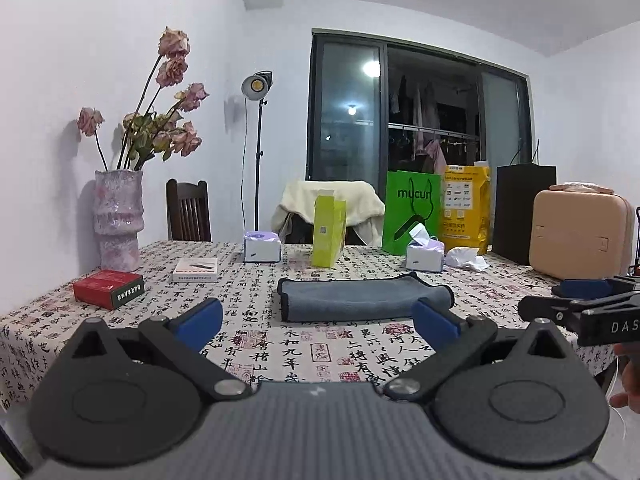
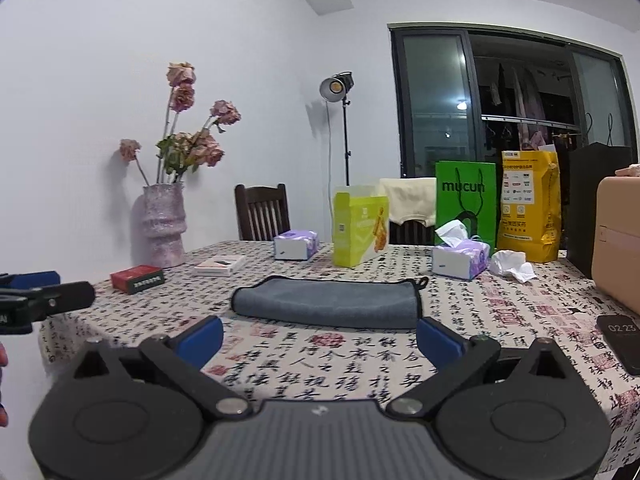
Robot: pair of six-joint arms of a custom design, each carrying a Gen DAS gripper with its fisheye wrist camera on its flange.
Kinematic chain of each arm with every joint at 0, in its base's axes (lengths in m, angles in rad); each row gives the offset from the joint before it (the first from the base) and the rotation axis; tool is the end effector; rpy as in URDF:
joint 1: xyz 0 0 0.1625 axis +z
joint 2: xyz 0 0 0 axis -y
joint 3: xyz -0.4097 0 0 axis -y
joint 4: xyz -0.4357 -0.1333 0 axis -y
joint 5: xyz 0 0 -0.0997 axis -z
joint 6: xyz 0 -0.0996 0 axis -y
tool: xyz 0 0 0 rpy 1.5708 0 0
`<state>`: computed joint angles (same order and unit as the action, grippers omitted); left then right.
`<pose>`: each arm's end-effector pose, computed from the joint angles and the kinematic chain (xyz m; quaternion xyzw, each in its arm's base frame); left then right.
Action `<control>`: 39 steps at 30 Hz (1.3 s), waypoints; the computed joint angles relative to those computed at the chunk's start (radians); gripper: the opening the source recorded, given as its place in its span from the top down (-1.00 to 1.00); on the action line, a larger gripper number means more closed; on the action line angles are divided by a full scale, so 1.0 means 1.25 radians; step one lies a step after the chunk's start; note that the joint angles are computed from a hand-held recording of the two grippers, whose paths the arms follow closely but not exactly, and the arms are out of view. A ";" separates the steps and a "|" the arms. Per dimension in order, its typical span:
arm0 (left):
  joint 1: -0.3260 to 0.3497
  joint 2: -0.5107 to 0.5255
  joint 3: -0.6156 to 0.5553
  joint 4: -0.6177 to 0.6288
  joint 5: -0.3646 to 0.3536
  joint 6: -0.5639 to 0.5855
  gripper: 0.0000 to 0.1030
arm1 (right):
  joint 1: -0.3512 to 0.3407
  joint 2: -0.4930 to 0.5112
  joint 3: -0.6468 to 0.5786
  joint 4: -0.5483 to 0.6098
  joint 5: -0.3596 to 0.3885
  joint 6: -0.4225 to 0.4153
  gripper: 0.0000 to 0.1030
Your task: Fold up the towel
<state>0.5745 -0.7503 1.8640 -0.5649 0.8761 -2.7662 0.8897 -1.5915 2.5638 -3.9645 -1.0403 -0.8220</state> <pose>-0.3171 -0.4400 -0.0741 0.3906 0.7401 -0.5286 0.1422 -0.0693 -0.3773 0.2979 0.2221 -0.7175 0.5956 0.2847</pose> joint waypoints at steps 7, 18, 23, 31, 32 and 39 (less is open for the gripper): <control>-0.026 -0.021 0.043 -0.027 -0.013 -0.031 -1.00 | -0.034 -0.010 0.053 -0.045 0.059 -0.005 -1.00; -0.050 -0.041 0.077 -0.018 -0.003 -0.071 -1.00 | -0.144 -0.014 0.123 -0.161 0.186 -0.009 -1.00; -0.051 -0.039 0.076 0.020 0.005 -0.106 -1.00 | -0.190 -0.042 0.157 -0.174 0.246 -0.024 -1.00; -0.052 -0.044 0.086 0.022 -0.012 -0.119 -1.00 | -0.253 -0.102 0.196 -0.129 0.290 -0.009 -1.00; -0.052 -0.044 0.087 0.023 -0.011 -0.116 -1.00 | -0.257 -0.103 0.197 -0.130 0.289 -0.005 -1.00; -0.053 -0.044 0.088 0.022 -0.009 -0.103 -1.00 | -0.266 -0.101 0.198 -0.136 0.299 -0.001 -1.00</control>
